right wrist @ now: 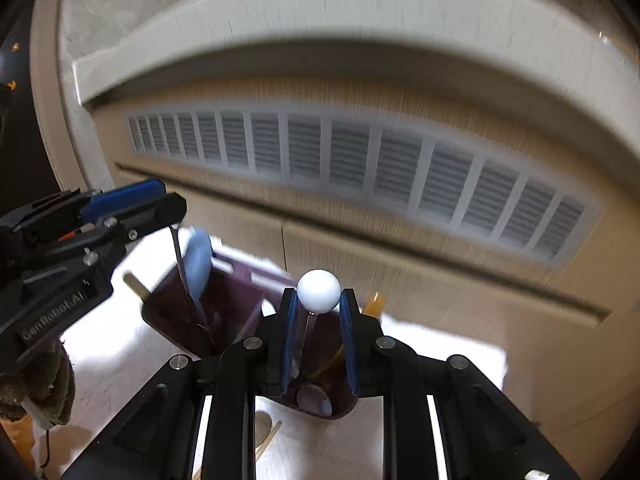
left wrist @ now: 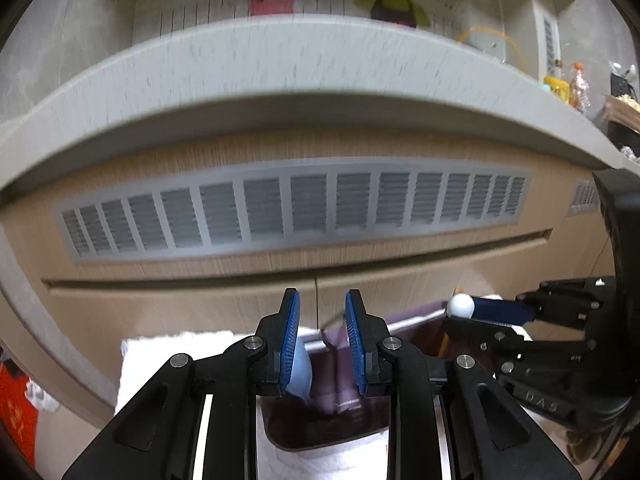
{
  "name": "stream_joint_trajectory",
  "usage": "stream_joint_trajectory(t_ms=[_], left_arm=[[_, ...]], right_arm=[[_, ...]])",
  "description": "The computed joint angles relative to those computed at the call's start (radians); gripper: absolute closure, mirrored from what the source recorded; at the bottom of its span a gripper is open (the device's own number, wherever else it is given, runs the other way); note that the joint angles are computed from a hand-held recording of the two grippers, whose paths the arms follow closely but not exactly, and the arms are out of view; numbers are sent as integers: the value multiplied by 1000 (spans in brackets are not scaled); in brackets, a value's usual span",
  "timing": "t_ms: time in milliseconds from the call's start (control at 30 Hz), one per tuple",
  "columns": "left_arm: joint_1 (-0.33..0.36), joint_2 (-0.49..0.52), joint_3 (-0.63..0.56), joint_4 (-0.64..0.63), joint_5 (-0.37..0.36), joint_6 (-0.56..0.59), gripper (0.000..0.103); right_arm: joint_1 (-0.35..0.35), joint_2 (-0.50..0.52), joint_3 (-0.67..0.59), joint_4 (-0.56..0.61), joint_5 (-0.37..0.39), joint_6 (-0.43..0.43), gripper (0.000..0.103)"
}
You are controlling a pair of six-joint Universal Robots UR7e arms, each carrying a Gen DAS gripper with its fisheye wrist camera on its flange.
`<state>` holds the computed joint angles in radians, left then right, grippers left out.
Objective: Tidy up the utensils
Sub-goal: 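Lower the spoon and shovel utensil into the caddy and open both grippers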
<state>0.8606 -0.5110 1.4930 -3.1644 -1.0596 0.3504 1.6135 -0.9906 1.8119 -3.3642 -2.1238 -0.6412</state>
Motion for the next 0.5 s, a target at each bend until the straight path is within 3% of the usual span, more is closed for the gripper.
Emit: stream_joint_trajectory(t_ms=[33, 167, 267, 367, 500], left_arm=[[3, 4, -3, 5, -1, -6, 76], [18, -10, 12, 15, -17, -55, 58], [19, -46, 60, -17, -14, -81, 55], [14, -88, 121, -34, 11, -111, 44], [11, -152, 238, -19, 22, -149, 40]], right_arm=[[-6, 4, 2, 13, -1, 10, 83], [-21, 3, 14, 45, -4, 28, 80], [-19, -11, 51, -16, -6, 7, 69], [-9, -42, 126, -127, -2, -31, 65], [-9, -87, 206, -147, 10, -26, 63]])
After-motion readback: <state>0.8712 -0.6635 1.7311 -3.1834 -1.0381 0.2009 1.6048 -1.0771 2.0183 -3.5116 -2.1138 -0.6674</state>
